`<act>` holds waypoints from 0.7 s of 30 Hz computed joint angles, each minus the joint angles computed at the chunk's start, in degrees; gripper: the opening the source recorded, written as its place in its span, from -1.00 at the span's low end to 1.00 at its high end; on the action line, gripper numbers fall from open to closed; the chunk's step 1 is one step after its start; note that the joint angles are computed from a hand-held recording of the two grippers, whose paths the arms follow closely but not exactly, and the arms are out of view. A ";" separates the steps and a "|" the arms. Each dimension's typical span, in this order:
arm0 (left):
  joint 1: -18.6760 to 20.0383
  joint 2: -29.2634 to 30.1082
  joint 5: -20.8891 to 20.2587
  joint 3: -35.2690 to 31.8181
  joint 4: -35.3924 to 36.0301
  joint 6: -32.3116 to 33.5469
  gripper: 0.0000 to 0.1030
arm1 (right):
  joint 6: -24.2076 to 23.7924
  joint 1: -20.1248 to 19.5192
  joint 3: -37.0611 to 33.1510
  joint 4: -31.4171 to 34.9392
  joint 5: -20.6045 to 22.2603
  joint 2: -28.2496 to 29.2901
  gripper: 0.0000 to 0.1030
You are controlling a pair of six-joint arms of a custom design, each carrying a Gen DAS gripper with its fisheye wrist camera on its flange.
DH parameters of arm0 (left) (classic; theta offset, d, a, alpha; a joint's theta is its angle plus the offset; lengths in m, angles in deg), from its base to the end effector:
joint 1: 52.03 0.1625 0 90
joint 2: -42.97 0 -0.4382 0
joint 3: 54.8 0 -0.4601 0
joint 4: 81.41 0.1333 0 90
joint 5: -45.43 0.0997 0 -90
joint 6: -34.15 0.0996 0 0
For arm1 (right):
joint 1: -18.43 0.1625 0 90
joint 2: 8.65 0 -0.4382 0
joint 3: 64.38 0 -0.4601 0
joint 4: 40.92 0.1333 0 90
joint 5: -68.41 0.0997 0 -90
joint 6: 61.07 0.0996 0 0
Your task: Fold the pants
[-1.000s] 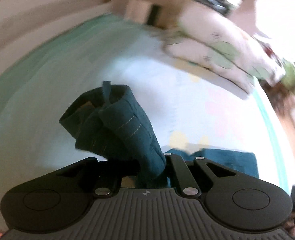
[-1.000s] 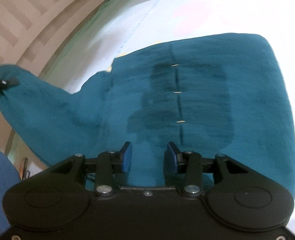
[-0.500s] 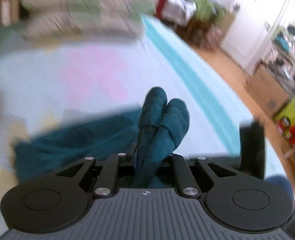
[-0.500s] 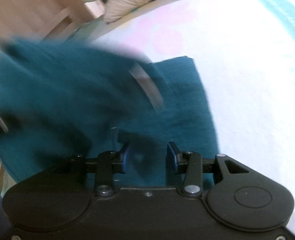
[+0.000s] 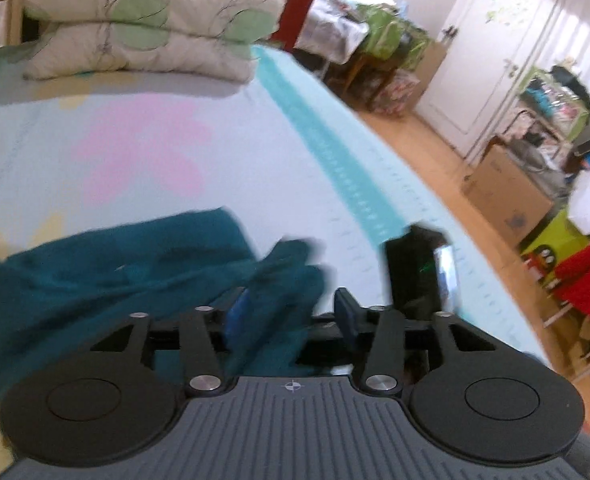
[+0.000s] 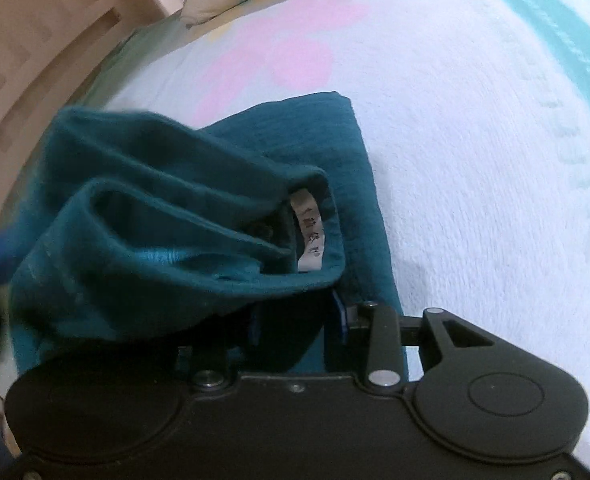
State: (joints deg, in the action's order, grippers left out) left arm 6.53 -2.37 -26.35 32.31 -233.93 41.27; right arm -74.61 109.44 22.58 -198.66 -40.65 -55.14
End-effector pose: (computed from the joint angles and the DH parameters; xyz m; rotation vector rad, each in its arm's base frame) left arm -0.2655 -0.7495 0.1145 0.8610 2.7145 -0.6056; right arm 0.1146 -0.7816 0.1437 0.2329 -2.6926 0.6017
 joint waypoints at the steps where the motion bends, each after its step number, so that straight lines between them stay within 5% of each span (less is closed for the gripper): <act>1: -0.17 0.21 -0.34 -0.16 -0.62 0.31 -0.07 | -0.25 0.03 0.05 0.04 -0.16 -0.09 -0.12; 8: 1.37 -0.34 -2.78 -1.08 -3.27 -3.78 0.03 | 3.01 -1.04 0.21 1.99 1.63 -1.69 -0.11; 12: 3.30 -0.70 1.47 -2.16 -2.58 -9.86 0.06 | 4.56 -1.27 -0.48 4.87 0.93 -2.88 -0.09; 18: 5.80 -0.65 6.39 -2.76 5.95 -18.87 0.06 | 5.39 -0.90 0.71 3.03 -4.39 -5.82 0.05; 21: 6.75 -0.72 4.35 -2.17 9.93 -22.72 0.06 | 6.71 -1.57 1.95 0.32 -0.81 -7.64 0.07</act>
State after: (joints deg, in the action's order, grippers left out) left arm 13.28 -3.09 -22.00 30.15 -224.00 18.55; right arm -67.91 107.87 24.53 -198.35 -41.46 -62.78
